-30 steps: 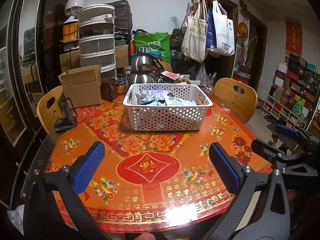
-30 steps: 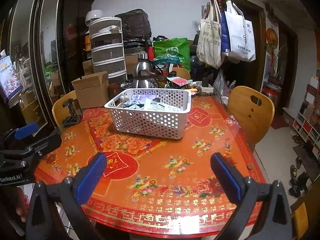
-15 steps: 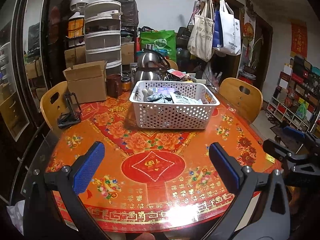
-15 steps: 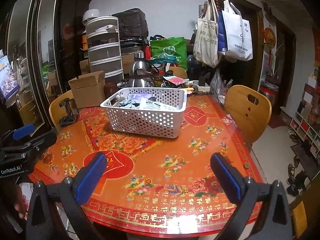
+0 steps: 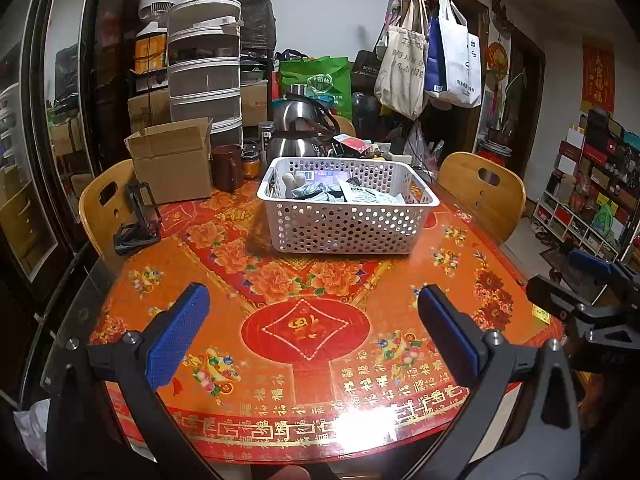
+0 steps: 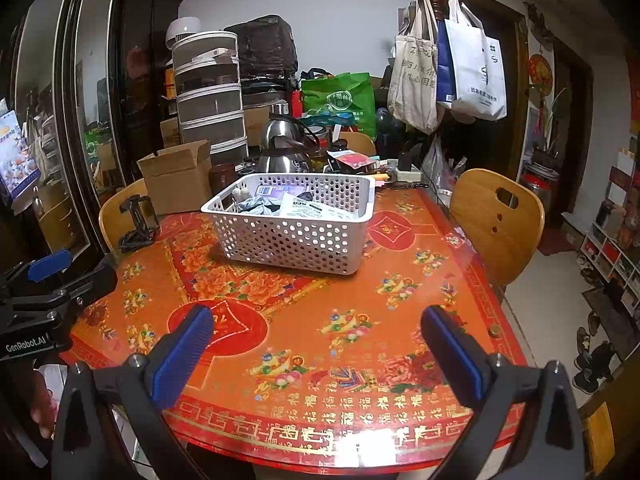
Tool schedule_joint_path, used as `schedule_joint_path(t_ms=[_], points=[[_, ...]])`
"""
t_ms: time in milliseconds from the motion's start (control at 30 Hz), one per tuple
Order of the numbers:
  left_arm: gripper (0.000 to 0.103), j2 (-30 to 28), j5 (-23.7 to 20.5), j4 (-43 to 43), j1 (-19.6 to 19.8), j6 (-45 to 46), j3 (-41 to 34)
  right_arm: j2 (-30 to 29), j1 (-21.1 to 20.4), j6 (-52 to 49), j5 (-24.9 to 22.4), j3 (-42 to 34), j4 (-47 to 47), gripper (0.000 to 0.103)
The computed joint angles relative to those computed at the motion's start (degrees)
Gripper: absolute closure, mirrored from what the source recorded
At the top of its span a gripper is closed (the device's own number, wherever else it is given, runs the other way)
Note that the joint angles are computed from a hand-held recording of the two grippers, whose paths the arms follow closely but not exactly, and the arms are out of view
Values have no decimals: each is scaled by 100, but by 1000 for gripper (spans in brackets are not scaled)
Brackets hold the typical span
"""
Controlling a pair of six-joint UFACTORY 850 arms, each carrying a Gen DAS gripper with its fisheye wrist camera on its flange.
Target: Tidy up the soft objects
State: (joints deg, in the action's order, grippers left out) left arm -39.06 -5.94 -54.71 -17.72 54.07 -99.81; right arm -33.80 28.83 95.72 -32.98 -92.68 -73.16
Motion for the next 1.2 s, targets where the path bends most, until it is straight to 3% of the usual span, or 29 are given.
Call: schedule_joint_path(t_ms=[767, 1200], points=[[0, -22, 9, -274, 10, 277, 19, -9, 9, 12, 8, -3, -9, 0], [0, -67, -30, -959, 41, 1004, 48, -9, 7, 4, 10, -5, 7, 0]])
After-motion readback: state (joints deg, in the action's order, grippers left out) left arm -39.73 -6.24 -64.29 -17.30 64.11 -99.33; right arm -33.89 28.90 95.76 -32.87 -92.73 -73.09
